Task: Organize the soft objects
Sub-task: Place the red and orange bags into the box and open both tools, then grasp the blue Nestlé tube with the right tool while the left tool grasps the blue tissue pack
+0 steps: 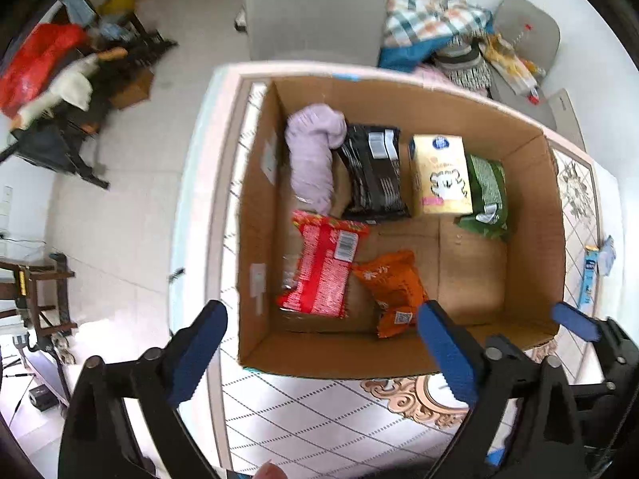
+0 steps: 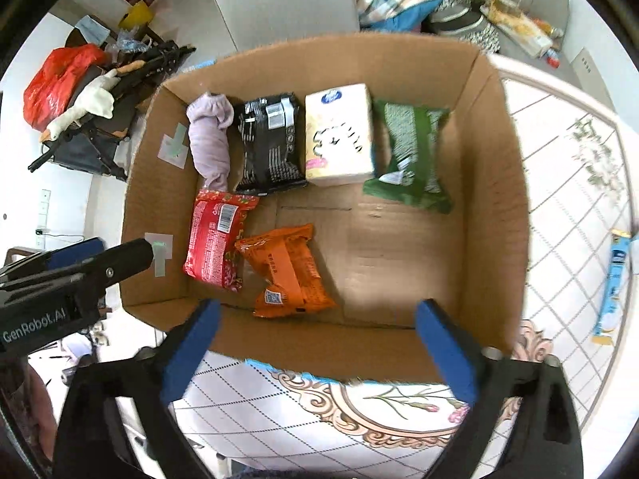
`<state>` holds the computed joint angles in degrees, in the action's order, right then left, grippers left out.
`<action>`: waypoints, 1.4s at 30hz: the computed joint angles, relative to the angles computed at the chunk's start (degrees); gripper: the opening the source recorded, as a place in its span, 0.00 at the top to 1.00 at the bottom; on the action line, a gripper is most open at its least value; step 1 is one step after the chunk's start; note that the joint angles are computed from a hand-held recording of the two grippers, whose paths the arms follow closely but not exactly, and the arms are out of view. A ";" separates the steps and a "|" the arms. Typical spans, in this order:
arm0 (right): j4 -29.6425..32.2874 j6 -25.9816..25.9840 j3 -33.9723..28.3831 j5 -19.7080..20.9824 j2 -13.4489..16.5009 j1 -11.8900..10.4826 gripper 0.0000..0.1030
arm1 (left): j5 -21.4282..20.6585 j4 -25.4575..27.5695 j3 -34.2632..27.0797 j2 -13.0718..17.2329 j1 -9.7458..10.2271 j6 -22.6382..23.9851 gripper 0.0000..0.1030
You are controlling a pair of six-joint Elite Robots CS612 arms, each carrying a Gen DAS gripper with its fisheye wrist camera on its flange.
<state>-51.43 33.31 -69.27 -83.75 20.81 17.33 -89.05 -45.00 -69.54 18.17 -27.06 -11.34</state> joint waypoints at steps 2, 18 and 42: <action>0.49 -0.35 -0.73 -1.50 -0.22 0.24 0.00 | 0.84 -0.06 -1.52 0.38 -0.30 -0.27 0.05; 2.76 -1.47 -7.57 -9.41 -2.50 2.47 0.00 | 3.07 -1.32 -12.05 0.77 -2.41 -0.96 0.05; 17.40 6.74 -27.81 -7.86 3.52 -6.02 0.00 | 4.45 -6.85 -6.77 -0.33 -10.74 0.02 0.05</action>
